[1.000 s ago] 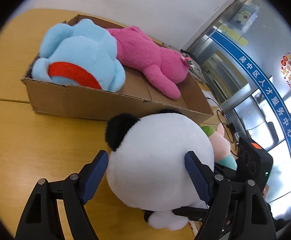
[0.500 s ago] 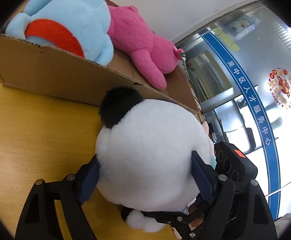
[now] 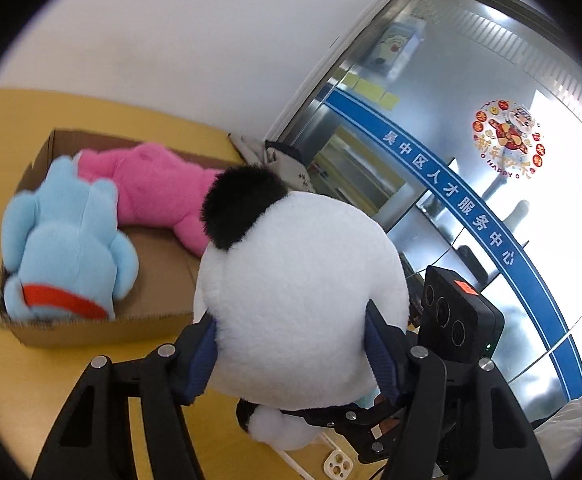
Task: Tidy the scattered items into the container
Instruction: 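Lift the white panda with both grippers and carry it over the box, then lower the panda beside the blue elephant and open both grippers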
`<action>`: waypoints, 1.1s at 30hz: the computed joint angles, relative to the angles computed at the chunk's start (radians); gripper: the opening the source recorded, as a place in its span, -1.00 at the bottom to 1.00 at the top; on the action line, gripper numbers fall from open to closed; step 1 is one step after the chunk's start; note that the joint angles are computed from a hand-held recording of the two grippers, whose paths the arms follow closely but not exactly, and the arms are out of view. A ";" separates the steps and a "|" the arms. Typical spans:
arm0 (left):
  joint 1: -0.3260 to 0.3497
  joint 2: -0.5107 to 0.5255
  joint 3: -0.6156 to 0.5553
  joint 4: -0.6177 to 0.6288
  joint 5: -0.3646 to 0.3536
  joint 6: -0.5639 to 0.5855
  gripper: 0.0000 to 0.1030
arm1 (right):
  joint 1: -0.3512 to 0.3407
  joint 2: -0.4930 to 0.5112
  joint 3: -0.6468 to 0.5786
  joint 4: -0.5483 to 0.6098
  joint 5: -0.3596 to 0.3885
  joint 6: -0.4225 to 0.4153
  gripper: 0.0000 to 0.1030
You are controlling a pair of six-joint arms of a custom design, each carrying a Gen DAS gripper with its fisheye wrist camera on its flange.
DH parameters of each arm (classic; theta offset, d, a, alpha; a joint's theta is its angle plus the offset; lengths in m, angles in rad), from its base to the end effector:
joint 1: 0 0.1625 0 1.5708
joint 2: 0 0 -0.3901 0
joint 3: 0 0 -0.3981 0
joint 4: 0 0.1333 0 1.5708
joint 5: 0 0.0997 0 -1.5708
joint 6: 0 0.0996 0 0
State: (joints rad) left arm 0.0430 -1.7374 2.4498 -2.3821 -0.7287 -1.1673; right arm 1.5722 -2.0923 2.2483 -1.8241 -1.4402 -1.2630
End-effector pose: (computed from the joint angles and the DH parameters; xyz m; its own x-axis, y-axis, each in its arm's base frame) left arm -0.3331 -0.2221 0.2308 -0.9545 0.2206 -0.2007 0.2963 0.6257 -0.7215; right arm 0.1467 -0.3075 0.3503 -0.2990 -0.9527 0.0533 -0.9453 0.2881 -0.1529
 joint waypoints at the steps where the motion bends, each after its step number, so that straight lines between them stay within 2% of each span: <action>1: 0.001 0.012 -0.035 0.009 0.019 0.042 0.25 | 0.029 0.011 -0.022 -0.013 0.022 0.010 0.58; 8: 0.003 0.111 -0.262 0.043 0.150 0.326 0.25 | 0.217 0.115 -0.156 -0.151 0.122 0.105 0.58; 13: 0.056 0.134 -0.313 -0.033 0.153 0.466 0.25 | 0.280 0.213 -0.214 -0.228 0.132 0.170 0.58; 17: 0.144 0.153 -0.324 -0.107 0.099 0.539 0.25 | 0.285 0.292 -0.222 -0.283 0.105 0.218 0.58; 21: 0.263 0.167 -0.290 -0.186 0.000 0.551 0.25 | 0.254 0.374 -0.200 -0.329 0.056 0.261 0.58; 27: 0.491 0.210 -0.217 -0.233 -0.185 0.462 0.26 | 0.172 0.536 -0.130 -0.416 -0.085 0.321 0.58; 31: 0.610 0.252 -0.172 -0.275 -0.247 0.380 0.29 | 0.138 0.647 -0.106 -0.458 -0.173 0.402 0.58; 33: 0.632 0.260 -0.143 -0.328 -0.269 0.406 0.33 | 0.142 0.674 -0.084 -0.499 -0.218 0.414 0.58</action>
State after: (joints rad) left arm 0.6751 -1.4778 2.3066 -2.7097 -0.9974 -0.7610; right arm 1.7141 -1.4188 2.1646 -2.3233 -1.6578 -0.8487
